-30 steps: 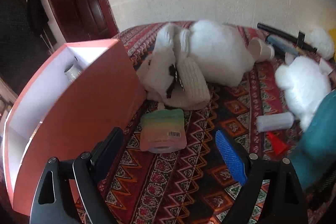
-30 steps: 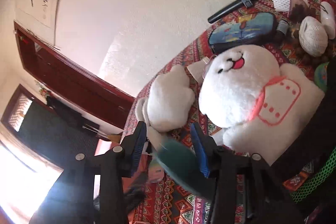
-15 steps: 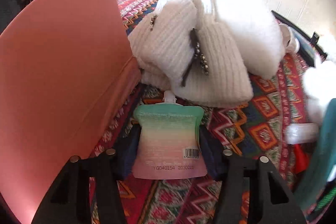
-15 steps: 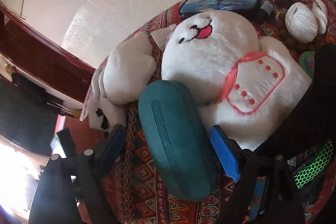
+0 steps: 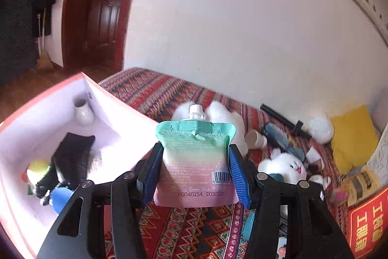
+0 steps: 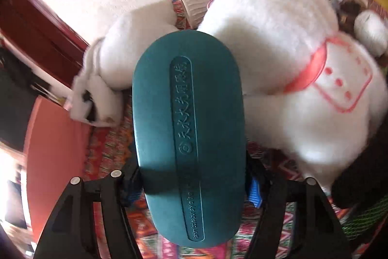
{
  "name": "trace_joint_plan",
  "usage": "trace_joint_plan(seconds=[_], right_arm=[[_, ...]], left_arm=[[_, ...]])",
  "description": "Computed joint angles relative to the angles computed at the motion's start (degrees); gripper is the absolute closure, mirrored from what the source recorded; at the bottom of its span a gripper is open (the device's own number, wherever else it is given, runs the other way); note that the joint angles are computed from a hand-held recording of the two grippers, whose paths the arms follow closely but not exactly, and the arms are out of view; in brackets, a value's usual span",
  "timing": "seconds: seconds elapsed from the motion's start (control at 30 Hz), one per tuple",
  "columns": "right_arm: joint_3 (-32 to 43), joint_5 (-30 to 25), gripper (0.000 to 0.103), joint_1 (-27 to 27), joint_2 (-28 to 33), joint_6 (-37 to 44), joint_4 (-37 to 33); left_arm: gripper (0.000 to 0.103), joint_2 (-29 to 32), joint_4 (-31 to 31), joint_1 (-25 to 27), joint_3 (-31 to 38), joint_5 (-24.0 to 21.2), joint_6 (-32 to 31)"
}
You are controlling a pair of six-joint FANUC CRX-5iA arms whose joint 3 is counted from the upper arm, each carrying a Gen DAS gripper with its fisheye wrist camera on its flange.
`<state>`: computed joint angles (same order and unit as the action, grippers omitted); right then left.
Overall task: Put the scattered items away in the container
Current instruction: 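Drop the teal case and pastel pouch into the pink box with both tools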
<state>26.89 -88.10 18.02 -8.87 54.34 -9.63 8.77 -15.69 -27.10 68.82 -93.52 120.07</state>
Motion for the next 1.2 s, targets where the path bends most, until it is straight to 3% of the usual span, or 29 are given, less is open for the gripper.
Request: trace_joint_plan(seconds=[0.1,0.17,0.27,0.33,0.47,0.6,0.73,0.8,0.9,0.93,0.97,1.03,1.1,1.2], right_arm=[[-0.32,2.01,0.038,-2.11,-1.34,-0.63,-2.39],[-0.14,3.32,0.038,-3.30,-2.15,-0.56,-3.66],[0.48,5.17,0.038,-5.41,-3.52,-0.33,-6.73],[1.01,6.34,0.038,-6.62,-4.61,-0.62,-9.37],[3.09,9.28,0.038,-5.12,-6.04,-1.12,-11.10],[5.61,14.47,0.038,4.45,-7.37,-3.26,-4.36],[4.57,23.07,0.038,24.08,-9.45,-9.40,13.48],[6.64,25.29,0.038,31.18,-7.85,-9.98,19.00],[17.16,25.67,0.034,33.06,0.06,-5.83,13.47],[22.87,23.17,0.028,32.87,4.01,-4.21,9.91],[28.53,20.10,0.011,33.46,7.88,-2.76,7.77],[35.41,15.31,0.007,37.23,13.34,-2.36,12.10],[33.34,16.49,0.007,39.63,12.76,-1.03,15.68],[22.66,21.19,0.007,40.48,6.69,-3.31,19.71]], left_arm=[[0.052,-4.87,-0.18,4.35,-2.88,1.83,0.85],[0.046,-6.64,-0.79,7.50,-3.49,1.80,2.24],[0.031,-6.63,-3.28,12.21,-1.56,-4.39,4.15],[0.026,-6.51,1.66,19.48,-1.88,-8.52,5.46],[0.024,-11.99,10.08,31.84,-11.33,-7.39,11.40],[0.022,-15.89,10.66,36.31,-16.40,-4.52,14.67],[0.022,-19.01,11.92,40.97,-19.15,-2.65,15.61],[0.022,-21.50,15.93,45.99,-21.95,-0.95,15.29],[0.022,-24.53,21.78,53.43,-25.36,0.88,13.74],[0.022,-25.53,23.87,56.16,-26.44,1.59,13.09],[0.022,-26.49,25.68,58.80,-27.34,2.16,12.52],[0.021,-28.13,29.45,65.07,-28.21,2.01,10.49],[0.021,-28.85,31.32,68.88,-28.29,1.60,8.85],[0.021,-29.58,34.05,71.94,-29.27,2.01,7.50]])
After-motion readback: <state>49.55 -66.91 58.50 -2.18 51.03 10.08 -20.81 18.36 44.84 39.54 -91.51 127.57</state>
